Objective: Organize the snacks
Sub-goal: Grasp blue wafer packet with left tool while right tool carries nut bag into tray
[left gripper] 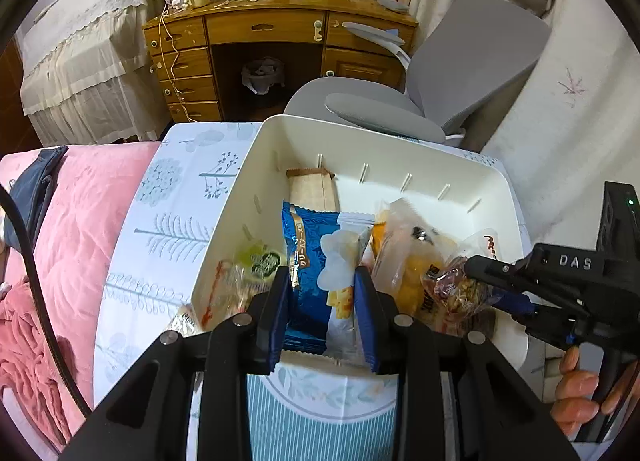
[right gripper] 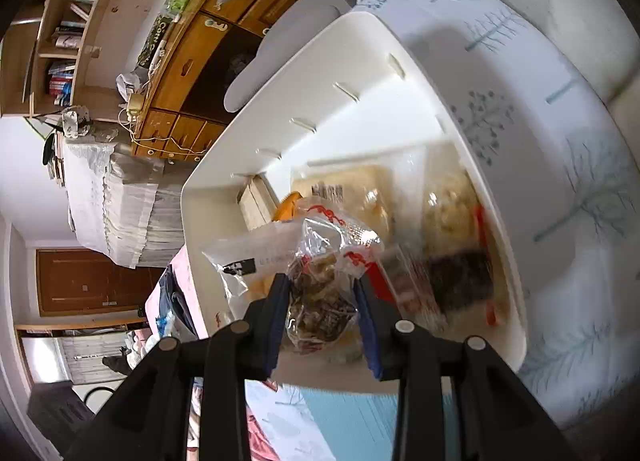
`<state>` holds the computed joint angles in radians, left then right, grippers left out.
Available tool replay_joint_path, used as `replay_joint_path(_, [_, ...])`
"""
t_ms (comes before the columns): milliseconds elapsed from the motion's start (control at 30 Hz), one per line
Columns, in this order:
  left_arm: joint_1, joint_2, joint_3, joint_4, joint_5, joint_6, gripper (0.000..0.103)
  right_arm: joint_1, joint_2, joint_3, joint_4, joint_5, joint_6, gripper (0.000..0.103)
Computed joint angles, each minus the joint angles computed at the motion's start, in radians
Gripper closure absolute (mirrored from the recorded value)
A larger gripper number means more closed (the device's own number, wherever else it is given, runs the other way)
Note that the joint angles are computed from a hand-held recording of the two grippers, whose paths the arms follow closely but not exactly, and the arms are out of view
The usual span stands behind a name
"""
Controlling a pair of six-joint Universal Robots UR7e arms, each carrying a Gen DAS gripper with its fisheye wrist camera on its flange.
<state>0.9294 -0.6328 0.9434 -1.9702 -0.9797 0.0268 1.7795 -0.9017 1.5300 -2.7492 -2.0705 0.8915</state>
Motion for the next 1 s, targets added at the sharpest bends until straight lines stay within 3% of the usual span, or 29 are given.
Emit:
replay_joint_path(200, [0.004,0.046,-0.054,0.018,0.001,-0.019,0.070,0.002,0.020,-0.042,0.014,-0.057,-0.099,0.068])
replay_joint_path(333, [0.002,0.051,-0.057,0.029,-0.003,-0.035,0.050,-0.001,0.013,-0.048,0.042,-0.066,-0.115,0.067])
replay_joint_path(400, [0.000,0.045,-0.047,0.034,0.000,-0.043,0.049,-0.004,0.006,-0.044,0.051,-0.063,-0.109,0.053])
replay_joint_path(467, [-0.001,0.040,-0.046,0.053,0.002,-0.060,0.041,-0.004,-0.003,-0.036,0.058,-0.064,-0.099,0.041])
replay_joint_path(600, [-0.001,0.019,-0.032,0.093,0.001,-0.091,0.036,0.002,-0.019,-0.015,0.057,-0.063,-0.076,0.028])
replay_joint_path(767, [0.002,-0.038,0.020,0.123,-0.010,-0.128,0.029,0.002,-0.052,0.028,0.060,-0.016,-0.045,0.022])
replay_joint_path(1000, [0.019,-0.122,0.092,0.146,-0.037,-0.163,0.029,0.043,-0.069,0.069,0.054,-0.044,-0.048,0.015])
